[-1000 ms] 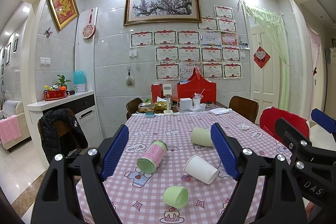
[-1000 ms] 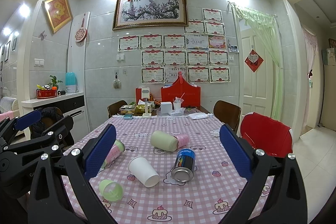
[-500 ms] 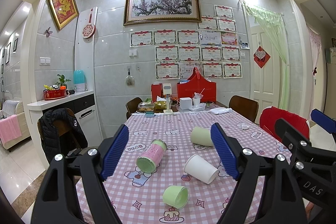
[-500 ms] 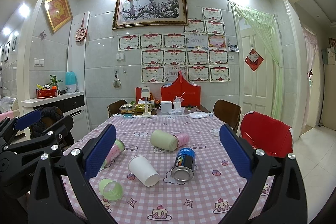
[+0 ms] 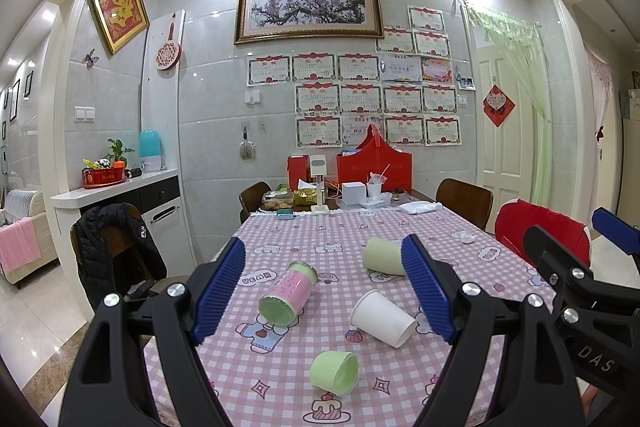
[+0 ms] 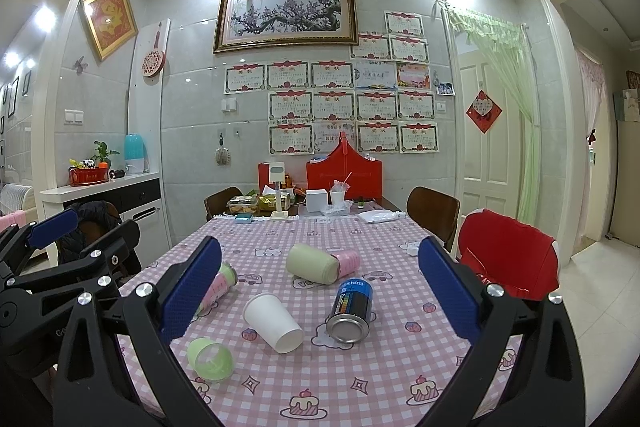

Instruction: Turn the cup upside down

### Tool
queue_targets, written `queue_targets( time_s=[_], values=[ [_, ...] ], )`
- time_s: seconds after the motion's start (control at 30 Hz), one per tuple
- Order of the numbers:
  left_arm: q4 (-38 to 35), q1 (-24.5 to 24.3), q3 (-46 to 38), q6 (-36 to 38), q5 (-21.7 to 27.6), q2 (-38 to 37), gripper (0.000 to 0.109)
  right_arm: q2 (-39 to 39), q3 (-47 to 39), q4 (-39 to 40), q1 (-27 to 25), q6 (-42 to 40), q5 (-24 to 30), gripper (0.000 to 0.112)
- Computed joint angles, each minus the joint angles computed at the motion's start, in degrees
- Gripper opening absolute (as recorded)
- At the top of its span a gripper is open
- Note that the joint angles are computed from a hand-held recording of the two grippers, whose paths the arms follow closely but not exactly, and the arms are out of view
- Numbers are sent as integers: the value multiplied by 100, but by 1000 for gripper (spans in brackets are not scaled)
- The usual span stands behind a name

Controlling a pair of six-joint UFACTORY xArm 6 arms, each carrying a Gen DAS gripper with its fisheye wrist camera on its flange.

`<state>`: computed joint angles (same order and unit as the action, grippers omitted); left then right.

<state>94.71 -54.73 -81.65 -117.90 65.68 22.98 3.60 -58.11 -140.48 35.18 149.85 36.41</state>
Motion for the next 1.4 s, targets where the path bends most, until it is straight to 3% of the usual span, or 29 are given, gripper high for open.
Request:
queue_targets(
  time_s=[0.53,0.93,1.17,1.4],
  values=[
    [-159,134,-157,152,-205,90,79,324,-315,-44,-73,52,-146,95],
    [-428,433,-439,380,-644,358,79,789,-802,-45,-211,80,-545,95],
    [-752,757,-642,602,-1188,599,79,1161,-1185,-30,-328,72,-867,95],
    [-1031,1292,-829,554,-2166,889,79,1671,-1716,260,-498,-91,-1271,95]
  ],
)
